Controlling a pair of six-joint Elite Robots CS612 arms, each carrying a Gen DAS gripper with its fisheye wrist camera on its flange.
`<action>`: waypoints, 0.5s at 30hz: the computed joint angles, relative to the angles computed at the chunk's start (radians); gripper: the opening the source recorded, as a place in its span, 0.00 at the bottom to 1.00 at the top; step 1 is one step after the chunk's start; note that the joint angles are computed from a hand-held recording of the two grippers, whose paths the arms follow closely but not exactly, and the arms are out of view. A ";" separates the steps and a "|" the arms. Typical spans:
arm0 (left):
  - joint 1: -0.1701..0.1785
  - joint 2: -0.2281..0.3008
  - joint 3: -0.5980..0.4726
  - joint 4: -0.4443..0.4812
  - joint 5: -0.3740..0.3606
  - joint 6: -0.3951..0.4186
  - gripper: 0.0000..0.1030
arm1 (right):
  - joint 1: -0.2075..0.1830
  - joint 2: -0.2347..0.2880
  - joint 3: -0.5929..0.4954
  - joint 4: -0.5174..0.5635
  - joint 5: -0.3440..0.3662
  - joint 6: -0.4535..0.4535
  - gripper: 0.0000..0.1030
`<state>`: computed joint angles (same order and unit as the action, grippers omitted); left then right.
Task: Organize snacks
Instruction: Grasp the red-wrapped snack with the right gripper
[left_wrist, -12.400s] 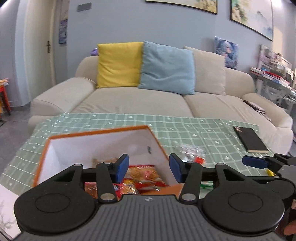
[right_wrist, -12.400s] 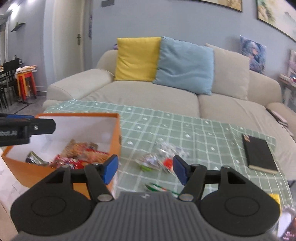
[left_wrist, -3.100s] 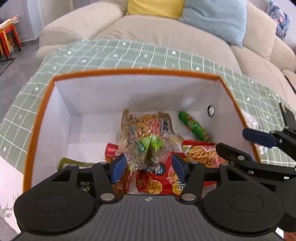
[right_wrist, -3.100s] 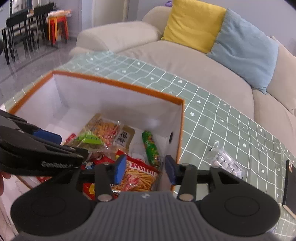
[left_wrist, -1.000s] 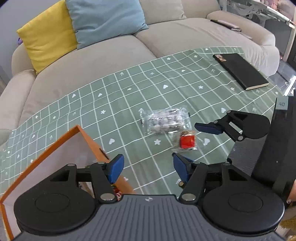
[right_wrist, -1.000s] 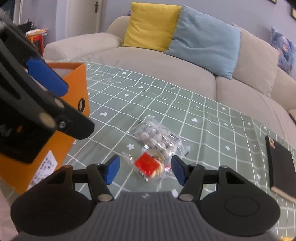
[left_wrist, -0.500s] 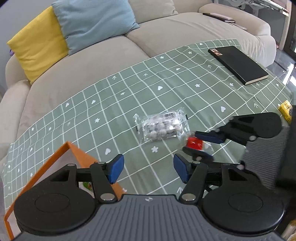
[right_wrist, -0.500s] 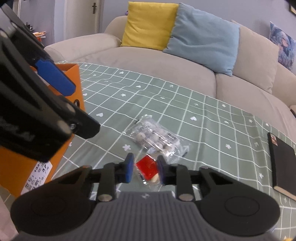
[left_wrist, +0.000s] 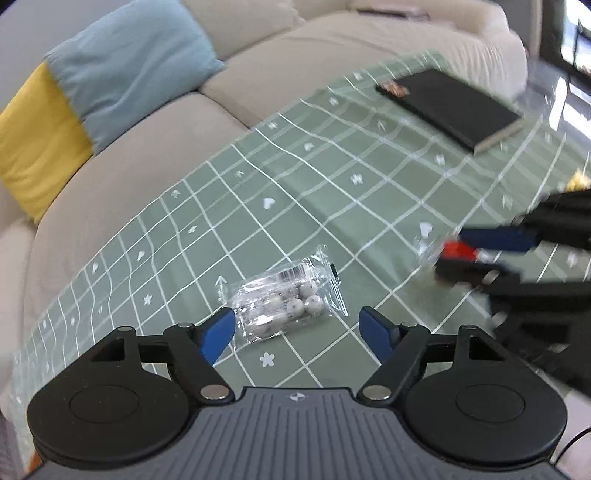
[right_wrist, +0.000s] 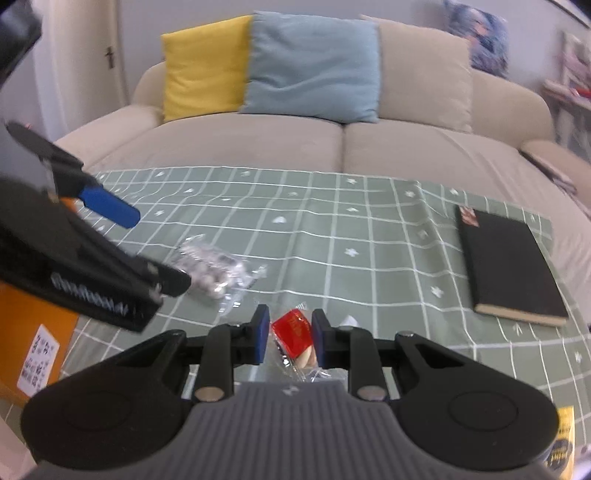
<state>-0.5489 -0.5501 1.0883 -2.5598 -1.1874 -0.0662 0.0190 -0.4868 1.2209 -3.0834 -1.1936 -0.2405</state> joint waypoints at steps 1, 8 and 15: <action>0.000 0.010 -0.017 0.019 0.007 0.011 0.87 | -0.003 0.002 -0.003 0.007 0.000 0.008 0.21; 0.019 0.081 -0.148 0.148 0.015 -0.037 0.87 | -0.012 0.008 -0.016 0.036 -0.002 0.050 0.21; 0.044 0.128 -0.243 0.224 -0.034 -0.264 0.87 | -0.009 0.011 -0.015 0.035 -0.003 0.033 0.22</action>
<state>-0.5050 -0.4222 0.8456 -2.3362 -1.2216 -0.3306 0.0104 -0.4760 1.2058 -3.0483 -1.1967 -0.2078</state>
